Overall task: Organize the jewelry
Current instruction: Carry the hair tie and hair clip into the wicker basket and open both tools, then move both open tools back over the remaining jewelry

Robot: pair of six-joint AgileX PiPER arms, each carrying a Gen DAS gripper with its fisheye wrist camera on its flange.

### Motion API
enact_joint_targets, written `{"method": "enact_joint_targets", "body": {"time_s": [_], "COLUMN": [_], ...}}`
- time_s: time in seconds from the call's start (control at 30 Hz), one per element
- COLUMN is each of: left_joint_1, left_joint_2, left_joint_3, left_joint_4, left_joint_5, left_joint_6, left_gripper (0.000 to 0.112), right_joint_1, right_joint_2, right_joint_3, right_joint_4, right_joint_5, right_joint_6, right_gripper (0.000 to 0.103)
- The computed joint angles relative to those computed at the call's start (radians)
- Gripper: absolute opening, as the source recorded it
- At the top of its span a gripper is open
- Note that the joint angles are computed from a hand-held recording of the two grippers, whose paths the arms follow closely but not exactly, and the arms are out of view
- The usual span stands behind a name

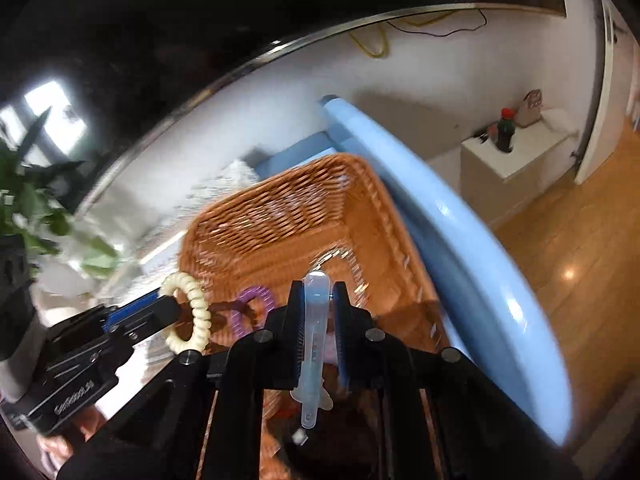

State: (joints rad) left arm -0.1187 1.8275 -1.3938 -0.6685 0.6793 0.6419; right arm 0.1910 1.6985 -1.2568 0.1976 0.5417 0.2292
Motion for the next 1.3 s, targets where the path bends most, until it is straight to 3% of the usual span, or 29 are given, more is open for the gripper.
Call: {"method": "enact_joint_targets", "body": {"time_s": [0.13,0.27,0.3,0.33,0.37,0.43,0.5,0.67,0.77,1.1,1.17,1.3], "left_joint_1": [-0.022,-0.028,-0.028,-0.027,-0.022,-0.003,0.012,0.06,0.106,0.361,0.437,0.681], "left_joint_2": [0.065,0.06,0.057,0.055,0.056,0.039,0.005,-0.092,-0.168,-0.434,-0.486,-0.578], "left_joint_3": [-0.078,-0.074,-0.074,-0.075,-0.082,-0.063,-0.027,0.05,0.114,0.302,0.337,0.386], "left_joint_4": [0.053,0.052,0.061,0.07,0.073,0.024,-0.014,-0.064,-0.114,-0.221,-0.24,-0.303], "left_joint_5": [0.001,-0.041,-0.045,-0.039,-0.023,-0.013,-0.008,0.059,0.086,0.254,0.294,0.442], "left_joint_6": [-0.086,-0.092,-0.101,-0.111,-0.116,-0.075,-0.035,0.025,0.071,0.219,0.258,0.413], "left_gripper": [0.011,0.013,0.015,0.025,0.036,0.038,0.038,0.038,0.038,0.038,0.038,0.038], "right_joint_1": [0.043,0.029,0.032,0.031,0.027,0.021,0.021,0.053,0.105,0.31,0.368,0.497], "right_joint_2": [0.076,0.103,0.102,0.094,0.079,0.05,0.009,-0.127,-0.197,-0.335,-0.345,-0.344], "right_joint_3": [-0.106,-0.14,-0.144,-0.136,-0.118,-0.084,-0.04,0.073,0.103,0.144,0.142,0.119], "right_joint_4": [-0.237,-0.208,-0.217,-0.212,-0.187,-0.146,-0.126,-0.16,-0.223,-0.33,-0.385,-0.498], "right_joint_5": [0.06,0.051,0.056,0.051,0.036,0.026,0.003,-0.025,0.0,0.064,0.081,0.12], "right_joint_6": [0.161,0.11,0.123,0.12,0.097,0.062,0.047,0.086,0.146,0.31,0.383,0.523], "right_gripper": [0.015,0.015,0.015,0.016,0.017,0.032,0.037,0.037,0.037,0.041,0.041,0.042]}}
